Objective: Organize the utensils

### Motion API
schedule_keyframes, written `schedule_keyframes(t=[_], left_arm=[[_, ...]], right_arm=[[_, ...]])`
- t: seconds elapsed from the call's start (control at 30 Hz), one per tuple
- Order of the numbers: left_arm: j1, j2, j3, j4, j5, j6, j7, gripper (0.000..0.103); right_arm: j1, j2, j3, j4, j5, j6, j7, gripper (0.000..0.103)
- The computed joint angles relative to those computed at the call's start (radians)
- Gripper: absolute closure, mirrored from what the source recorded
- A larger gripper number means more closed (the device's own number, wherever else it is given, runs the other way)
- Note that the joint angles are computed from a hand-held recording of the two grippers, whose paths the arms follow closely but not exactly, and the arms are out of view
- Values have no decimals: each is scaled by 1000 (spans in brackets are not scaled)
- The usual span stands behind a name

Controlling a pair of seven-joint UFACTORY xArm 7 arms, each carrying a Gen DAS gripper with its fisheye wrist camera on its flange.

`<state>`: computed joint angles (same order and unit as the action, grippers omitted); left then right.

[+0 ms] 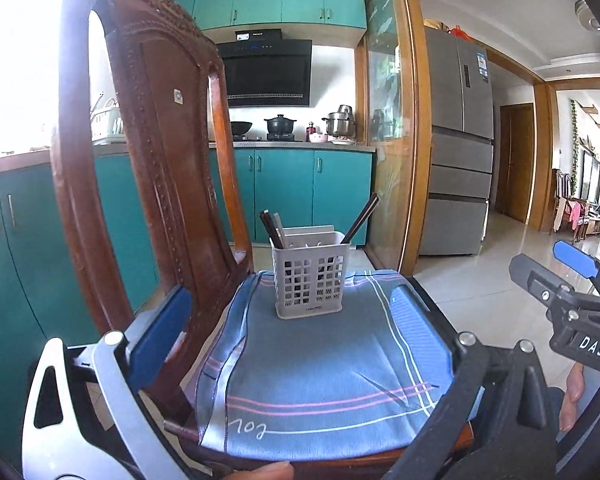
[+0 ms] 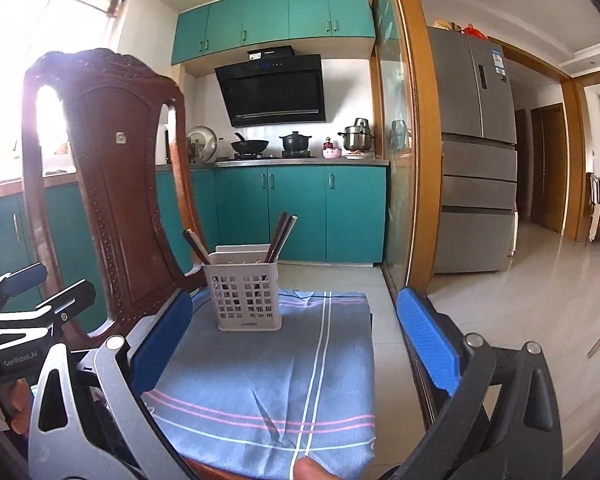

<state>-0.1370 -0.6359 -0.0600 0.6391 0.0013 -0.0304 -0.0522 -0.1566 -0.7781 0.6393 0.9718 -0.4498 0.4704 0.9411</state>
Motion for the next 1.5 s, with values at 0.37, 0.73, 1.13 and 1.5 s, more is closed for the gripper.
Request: schedule_keyframes(t=[0.37,0.73,1.13,1.5], left_arm=[[11,-46,4,-25,3,18,1,4],[-5,-47,15,-22,-2,31,11,3],[-21,-49,29,-26,-10,35,21,3],[-40,-47,36,-28,-20,41,31,3]], right_arm=[[31,5,6,13,3,13,-19,3],[37,15,13,18,0,27,-20,3],[43,38,23,29,-14,37,-17,3],[56,46,15,31,-23,41,-17,3]])
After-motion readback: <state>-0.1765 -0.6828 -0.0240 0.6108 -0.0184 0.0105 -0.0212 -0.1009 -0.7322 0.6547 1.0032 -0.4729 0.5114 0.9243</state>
